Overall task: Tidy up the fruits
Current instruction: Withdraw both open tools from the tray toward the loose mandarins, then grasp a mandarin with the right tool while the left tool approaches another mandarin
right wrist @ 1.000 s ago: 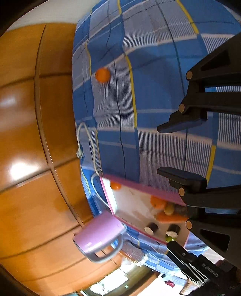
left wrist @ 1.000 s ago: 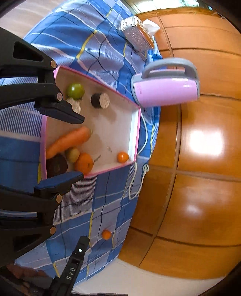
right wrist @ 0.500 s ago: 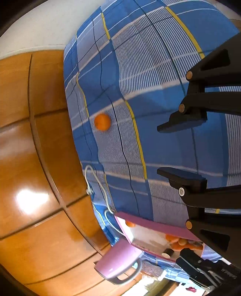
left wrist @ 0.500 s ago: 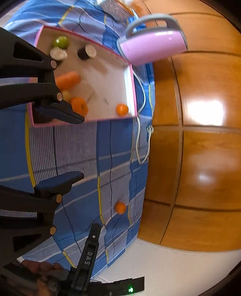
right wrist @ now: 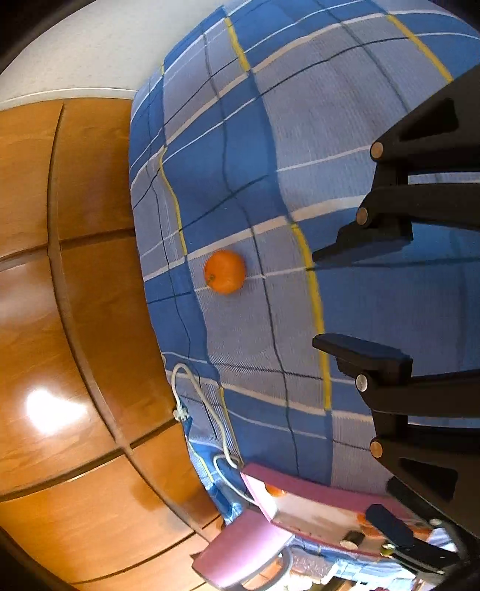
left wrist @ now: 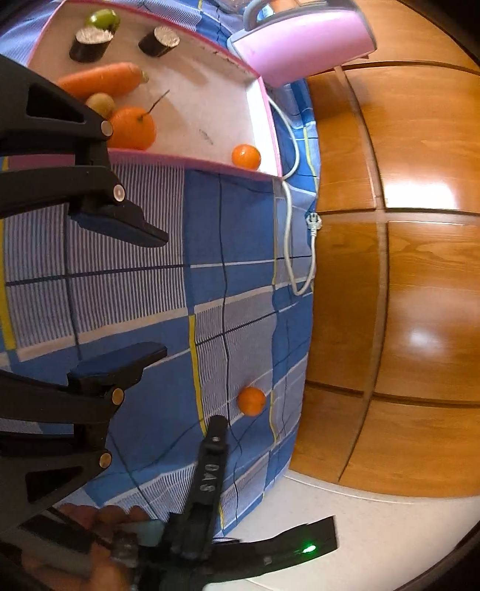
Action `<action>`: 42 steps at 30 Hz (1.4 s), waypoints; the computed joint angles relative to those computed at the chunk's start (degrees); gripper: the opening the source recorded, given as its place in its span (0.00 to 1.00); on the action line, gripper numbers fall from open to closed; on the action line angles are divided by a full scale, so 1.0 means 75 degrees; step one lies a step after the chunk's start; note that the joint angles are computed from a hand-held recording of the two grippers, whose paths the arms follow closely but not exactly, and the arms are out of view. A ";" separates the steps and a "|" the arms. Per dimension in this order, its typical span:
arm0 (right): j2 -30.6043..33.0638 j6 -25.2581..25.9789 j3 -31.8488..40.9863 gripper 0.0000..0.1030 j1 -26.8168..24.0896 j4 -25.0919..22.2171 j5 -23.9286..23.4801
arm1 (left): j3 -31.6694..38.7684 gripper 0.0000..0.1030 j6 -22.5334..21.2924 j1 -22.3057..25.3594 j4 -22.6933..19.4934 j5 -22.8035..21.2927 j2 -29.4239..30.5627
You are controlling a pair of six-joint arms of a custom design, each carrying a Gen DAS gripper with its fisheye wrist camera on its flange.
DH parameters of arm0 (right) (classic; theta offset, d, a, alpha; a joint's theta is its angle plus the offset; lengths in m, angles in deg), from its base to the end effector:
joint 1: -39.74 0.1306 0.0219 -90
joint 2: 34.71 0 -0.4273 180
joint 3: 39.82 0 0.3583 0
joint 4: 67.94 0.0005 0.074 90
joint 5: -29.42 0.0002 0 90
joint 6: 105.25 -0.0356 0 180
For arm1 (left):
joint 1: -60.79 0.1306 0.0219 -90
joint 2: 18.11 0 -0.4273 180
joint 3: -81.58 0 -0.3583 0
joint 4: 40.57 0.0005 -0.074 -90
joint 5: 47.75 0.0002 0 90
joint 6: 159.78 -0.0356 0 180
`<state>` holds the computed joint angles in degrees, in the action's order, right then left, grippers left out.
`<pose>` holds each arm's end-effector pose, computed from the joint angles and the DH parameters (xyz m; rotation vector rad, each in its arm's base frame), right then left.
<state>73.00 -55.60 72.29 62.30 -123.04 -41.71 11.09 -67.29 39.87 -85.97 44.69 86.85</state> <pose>0.5376 0.2103 0.4817 0.5098 2.3402 0.1066 0.5337 -0.2062 0.5000 0.3899 2.2634 -0.2610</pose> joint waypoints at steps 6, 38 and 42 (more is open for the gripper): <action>0.0583 0.0119 0.0758 0.42 -0.0309 -0.0379 0.0130 | -0.0071 0.52 0.0093 0.0026 -0.0094 -0.0086 0.0199; 0.1160 0.1098 0.1383 0.36 0.0235 -0.0955 -0.0085 | -0.0600 0.52 0.0144 0.0077 0.0322 0.0151 0.0032; 0.1010 0.0951 0.1148 0.36 0.0429 -0.0848 -0.0177 | -0.0828 0.51 0.0038 0.0068 0.0509 0.0098 -0.0163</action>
<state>80.57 -48.47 80.90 65.52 -129.40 -43.04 4.88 -67.01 40.39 -82.15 45.42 85.63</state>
